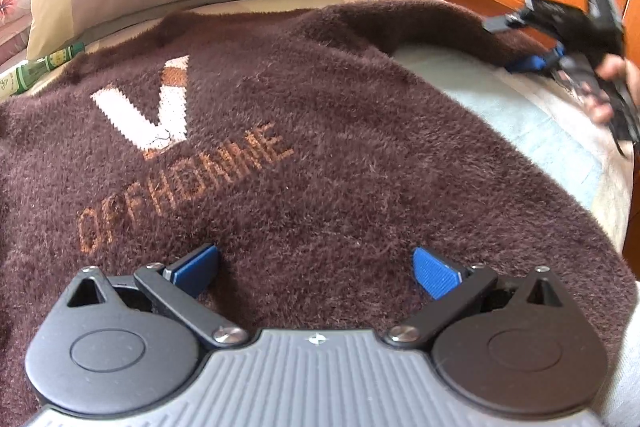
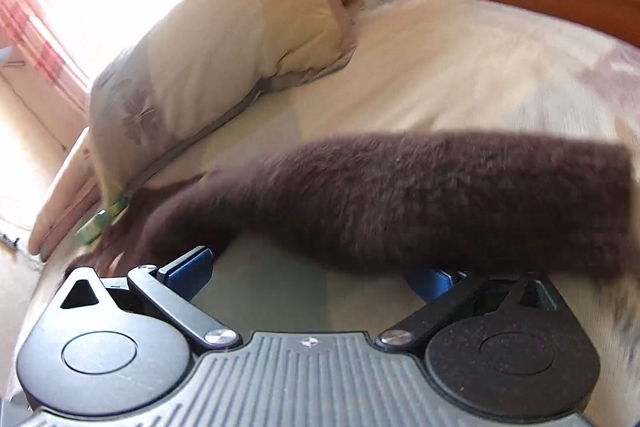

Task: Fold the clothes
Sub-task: 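Position the right tool over the brown sleeve lying on the bedspread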

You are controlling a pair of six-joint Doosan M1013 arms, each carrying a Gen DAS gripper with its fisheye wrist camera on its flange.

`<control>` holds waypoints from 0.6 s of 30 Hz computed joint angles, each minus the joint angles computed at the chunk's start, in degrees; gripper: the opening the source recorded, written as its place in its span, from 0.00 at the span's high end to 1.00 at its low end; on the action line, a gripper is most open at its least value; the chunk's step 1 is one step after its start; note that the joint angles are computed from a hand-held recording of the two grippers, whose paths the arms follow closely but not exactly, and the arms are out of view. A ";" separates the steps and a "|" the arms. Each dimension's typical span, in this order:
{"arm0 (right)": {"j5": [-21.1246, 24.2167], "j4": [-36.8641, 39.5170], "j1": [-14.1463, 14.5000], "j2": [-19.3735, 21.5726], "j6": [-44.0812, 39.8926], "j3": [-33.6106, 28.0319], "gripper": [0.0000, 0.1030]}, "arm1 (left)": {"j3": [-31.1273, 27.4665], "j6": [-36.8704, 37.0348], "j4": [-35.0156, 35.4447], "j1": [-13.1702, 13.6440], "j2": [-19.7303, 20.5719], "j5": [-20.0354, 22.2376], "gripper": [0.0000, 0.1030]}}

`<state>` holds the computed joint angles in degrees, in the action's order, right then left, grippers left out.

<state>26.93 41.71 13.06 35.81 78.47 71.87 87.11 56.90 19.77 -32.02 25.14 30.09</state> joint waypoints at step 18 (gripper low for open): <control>2.70 -14.19 -2.00 1.52 17.30 -4.22 0.00 | 0.59 0.02 1.77 -0.08 -0.02 -1.36 0.01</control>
